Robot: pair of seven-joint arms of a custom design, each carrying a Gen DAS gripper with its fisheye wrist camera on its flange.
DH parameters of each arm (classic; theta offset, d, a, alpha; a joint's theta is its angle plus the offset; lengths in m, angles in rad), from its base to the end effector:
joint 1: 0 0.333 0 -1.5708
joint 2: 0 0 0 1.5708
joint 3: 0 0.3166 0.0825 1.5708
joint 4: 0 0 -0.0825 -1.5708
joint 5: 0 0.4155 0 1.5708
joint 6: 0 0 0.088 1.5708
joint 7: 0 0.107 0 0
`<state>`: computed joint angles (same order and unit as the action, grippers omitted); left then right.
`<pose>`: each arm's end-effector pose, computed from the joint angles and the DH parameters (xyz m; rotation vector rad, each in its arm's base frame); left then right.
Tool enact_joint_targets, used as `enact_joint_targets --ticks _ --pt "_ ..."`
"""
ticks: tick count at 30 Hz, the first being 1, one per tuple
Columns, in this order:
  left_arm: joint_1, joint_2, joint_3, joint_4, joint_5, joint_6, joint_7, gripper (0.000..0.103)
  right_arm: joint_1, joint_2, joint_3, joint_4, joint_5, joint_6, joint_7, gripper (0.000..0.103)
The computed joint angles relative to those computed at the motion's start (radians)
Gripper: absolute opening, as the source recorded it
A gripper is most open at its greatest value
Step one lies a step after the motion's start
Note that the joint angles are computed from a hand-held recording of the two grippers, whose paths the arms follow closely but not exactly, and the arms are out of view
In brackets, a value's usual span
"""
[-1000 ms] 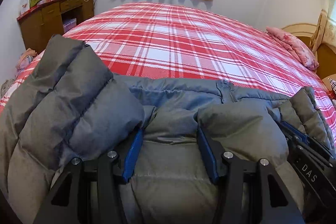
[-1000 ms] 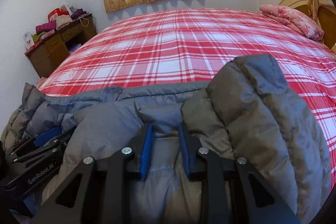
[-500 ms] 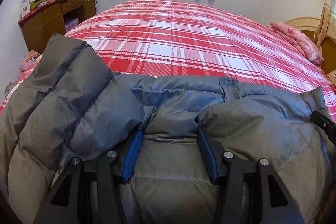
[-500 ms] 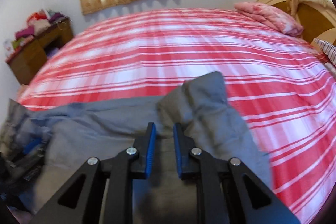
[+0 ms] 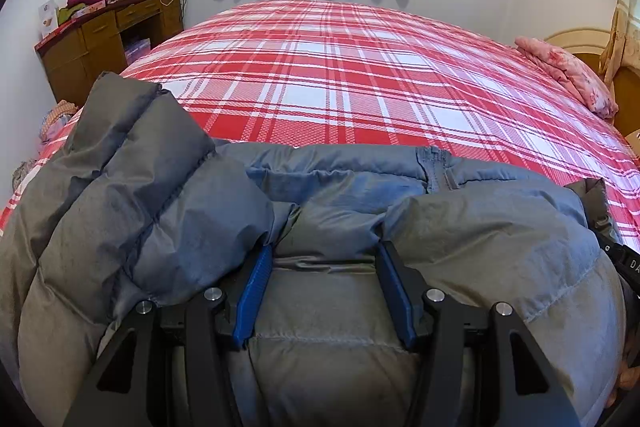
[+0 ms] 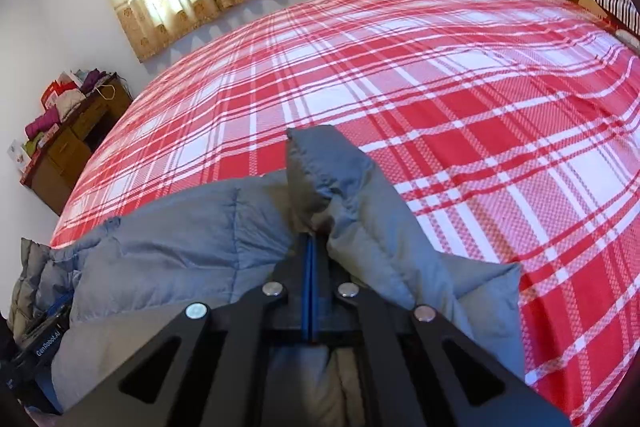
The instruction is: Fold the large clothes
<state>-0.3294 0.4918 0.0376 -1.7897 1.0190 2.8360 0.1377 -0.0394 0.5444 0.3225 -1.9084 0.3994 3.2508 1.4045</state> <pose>0.6626 -0.2477 0.3007 -1.9795 1.5737 -0.6962 0.6831 0.1342 0.2864 -1.6004 1.7357 -0.4056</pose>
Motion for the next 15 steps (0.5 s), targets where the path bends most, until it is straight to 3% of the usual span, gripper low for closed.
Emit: enact_joint_targets --ticks 4,7,9,11,13,15 --pt "0.032 -0.079 -0.041 -0.077 -0.061 -0.006 0.103 0.055 -0.007 -0.002 0.004 -0.002 -0.003 -0.006 -0.002 0.000" --pt "0.005 -0.210 -0.014 -0.195 0.065 -0.007 0.002 0.056 -0.019 -0.002 0.015 -0.001 -0.001 -0.013 -0.009 0.002" --pt "0.024 -0.274 -0.028 -0.255 0.101 -0.011 -0.039 0.060 -0.020 -0.014 0.011 -0.006 0.002 -0.031 -0.013 0.005" --pt "0.045 -0.337 -0.049 -0.311 0.111 -0.038 -0.065 0.064 0.022 -0.051 -0.036 -0.027 0.007 -0.043 -0.012 0.017" --pt "0.060 -0.385 -0.066 -0.351 0.167 -0.070 -0.116 0.064 0.017 -0.108 -0.014 -0.100 0.016 0.045 -0.025 0.048" --pt "0.075 -0.409 -0.091 -0.367 0.196 -0.115 -0.135 0.064 0.033 -0.183 -0.008 -0.193 -0.003 0.143 -0.014 0.054"
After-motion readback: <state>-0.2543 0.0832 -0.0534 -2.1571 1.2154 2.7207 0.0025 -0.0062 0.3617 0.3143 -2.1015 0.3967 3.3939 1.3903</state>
